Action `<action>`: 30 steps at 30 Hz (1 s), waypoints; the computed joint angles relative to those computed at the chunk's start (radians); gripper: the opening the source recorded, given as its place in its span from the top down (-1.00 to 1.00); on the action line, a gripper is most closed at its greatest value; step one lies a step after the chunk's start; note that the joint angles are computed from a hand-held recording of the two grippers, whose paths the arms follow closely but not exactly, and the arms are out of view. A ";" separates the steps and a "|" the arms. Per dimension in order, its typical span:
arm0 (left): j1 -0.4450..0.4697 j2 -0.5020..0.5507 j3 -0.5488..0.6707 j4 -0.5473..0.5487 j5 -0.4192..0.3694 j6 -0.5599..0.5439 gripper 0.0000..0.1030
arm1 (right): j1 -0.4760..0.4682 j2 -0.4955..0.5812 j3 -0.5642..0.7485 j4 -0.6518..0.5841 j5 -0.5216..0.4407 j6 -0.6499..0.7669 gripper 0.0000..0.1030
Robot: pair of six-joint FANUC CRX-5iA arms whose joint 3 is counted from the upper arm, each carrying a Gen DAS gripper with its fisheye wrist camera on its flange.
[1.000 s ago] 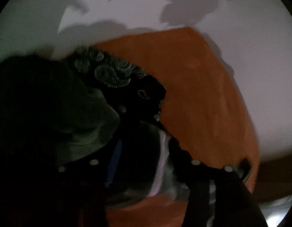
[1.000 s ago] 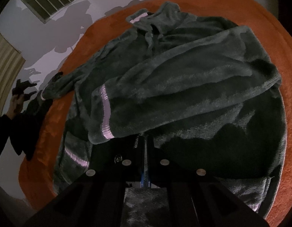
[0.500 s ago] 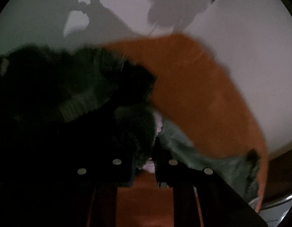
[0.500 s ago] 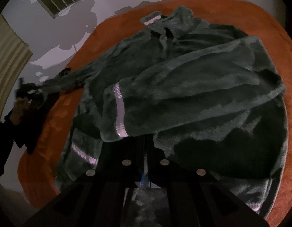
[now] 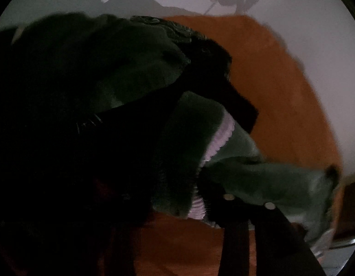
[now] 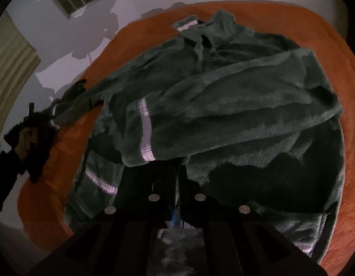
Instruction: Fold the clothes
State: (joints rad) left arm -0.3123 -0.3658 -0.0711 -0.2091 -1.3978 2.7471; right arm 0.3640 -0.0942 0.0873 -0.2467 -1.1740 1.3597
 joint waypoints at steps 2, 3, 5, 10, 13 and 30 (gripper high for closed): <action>-0.013 -0.039 0.002 -0.026 0.017 0.014 0.13 | -0.004 -0.001 -0.002 -0.004 -0.004 -0.001 0.98; -0.050 -0.039 0.032 -0.065 -0.007 0.025 0.11 | -0.009 -0.001 -0.002 -0.011 -0.006 -0.006 0.98; -0.112 -0.034 0.082 -0.132 -0.050 0.010 -0.09 | -0.017 0.000 -0.003 -0.025 -0.009 -0.009 0.98; -0.148 -0.019 0.068 -0.153 -0.068 -0.084 -0.14 | -0.018 0.005 0.001 -0.036 -0.011 -0.005 0.98; -0.166 -0.002 0.058 -0.157 -0.066 -0.075 -0.14 | -0.017 0.009 0.007 -0.049 -0.011 0.002 0.98; -0.053 -0.084 -0.094 0.001 -0.001 0.050 0.61 | -0.017 0.010 -0.006 -0.051 -0.018 -0.014 0.98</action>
